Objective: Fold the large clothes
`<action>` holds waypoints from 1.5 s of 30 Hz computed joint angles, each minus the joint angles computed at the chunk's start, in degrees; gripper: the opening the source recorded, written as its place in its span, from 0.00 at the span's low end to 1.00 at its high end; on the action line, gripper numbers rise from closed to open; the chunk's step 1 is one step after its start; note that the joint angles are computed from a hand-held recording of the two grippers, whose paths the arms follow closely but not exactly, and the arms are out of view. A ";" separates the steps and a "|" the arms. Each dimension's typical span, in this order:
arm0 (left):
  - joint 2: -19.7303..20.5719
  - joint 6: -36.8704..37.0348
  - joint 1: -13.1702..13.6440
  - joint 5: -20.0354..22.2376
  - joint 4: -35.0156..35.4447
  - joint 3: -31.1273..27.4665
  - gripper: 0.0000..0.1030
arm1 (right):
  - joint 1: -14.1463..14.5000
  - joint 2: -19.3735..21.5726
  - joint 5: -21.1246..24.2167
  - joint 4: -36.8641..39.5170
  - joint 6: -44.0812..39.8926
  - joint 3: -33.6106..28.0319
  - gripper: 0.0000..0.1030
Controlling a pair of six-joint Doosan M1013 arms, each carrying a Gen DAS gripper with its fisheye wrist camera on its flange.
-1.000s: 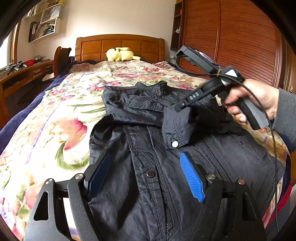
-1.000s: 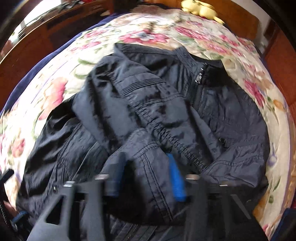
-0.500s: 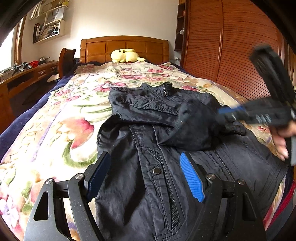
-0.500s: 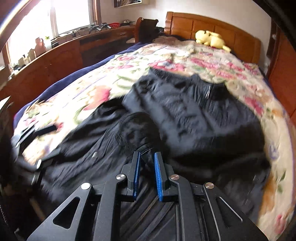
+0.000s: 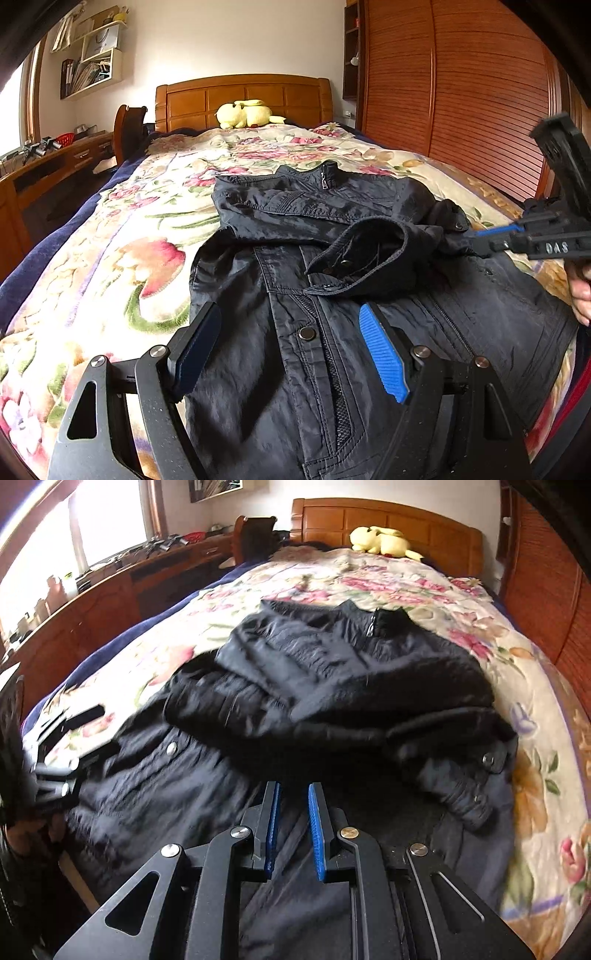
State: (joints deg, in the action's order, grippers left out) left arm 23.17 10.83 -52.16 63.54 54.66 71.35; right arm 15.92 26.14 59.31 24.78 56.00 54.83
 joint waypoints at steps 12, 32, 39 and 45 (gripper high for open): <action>-1.55 -1.54 -0.25 0.39 0.92 1.71 0.76 | 4.47 4.33 4.45 1.01 0.62 -8.02 0.50; -2.00 -1.87 -0.33 -0.28 0.74 2.14 0.76 | 2.42 1.46 6.60 0.50 -0.75 1.51 0.15; 0.14 1.50 -0.20 -1.95 -1.16 -0.90 0.76 | 0.35 0.01 5.11 3.54 -2.39 3.89 0.33; 3.28 6.60 0.70 -1.90 -5.44 -5.11 0.76 | -1.47 -1.77 0.85 5.54 -5.38 7.18 0.47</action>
State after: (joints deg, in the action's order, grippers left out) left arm 26.45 17.43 -51.45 61.64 49.22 66.24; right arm 14.45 24.37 60.16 30.31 50.62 62.00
